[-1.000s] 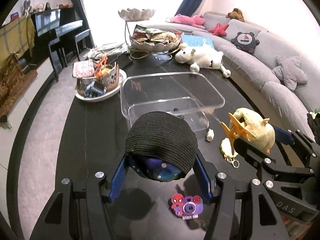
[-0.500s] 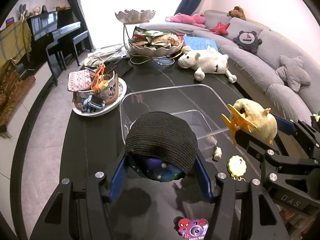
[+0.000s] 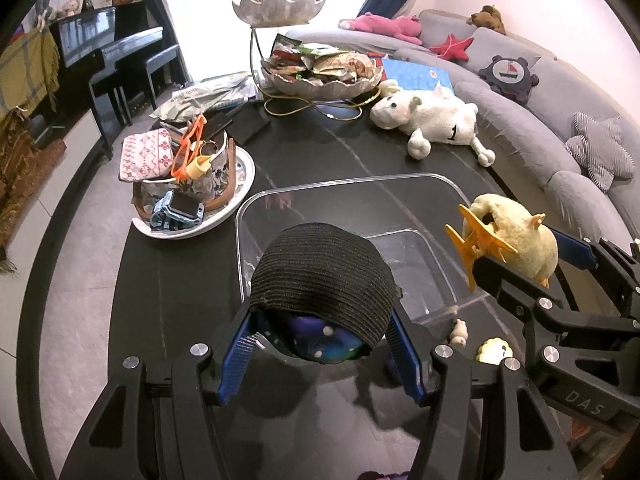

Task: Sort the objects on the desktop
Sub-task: 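Lift the chick in the right tool while the left tool carries the beanie over the clear box, then open the right tool to drop the chick while the left tool drops the beanie into the box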

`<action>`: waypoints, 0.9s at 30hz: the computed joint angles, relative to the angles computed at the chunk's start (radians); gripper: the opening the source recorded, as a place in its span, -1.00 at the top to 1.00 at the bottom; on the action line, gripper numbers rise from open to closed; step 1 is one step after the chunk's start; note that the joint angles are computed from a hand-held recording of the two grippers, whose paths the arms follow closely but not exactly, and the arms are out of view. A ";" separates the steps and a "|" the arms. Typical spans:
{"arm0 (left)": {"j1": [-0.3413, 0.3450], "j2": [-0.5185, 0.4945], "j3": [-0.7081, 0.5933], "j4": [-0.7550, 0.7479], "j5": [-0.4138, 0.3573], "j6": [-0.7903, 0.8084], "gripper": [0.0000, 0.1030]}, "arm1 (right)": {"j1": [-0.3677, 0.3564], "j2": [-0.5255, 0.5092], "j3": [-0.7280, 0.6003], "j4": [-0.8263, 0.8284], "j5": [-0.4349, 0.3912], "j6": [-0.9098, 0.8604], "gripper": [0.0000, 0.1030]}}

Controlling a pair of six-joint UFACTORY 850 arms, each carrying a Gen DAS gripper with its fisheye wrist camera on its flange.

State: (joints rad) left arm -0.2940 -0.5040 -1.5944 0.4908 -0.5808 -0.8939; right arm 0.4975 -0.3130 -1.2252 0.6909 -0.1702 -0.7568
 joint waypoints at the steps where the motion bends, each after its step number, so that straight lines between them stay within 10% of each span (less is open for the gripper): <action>1: 0.003 -0.010 -0.010 -0.006 -0.002 0.011 -0.13 | -0.001 -0.012 -0.012 -0.011 -0.005 0.010 -0.45; 27: 0.033 -0.207 -0.226 -0.008 -0.126 0.086 -0.11 | -0.015 -0.247 -0.252 -0.309 -0.125 0.330 -0.45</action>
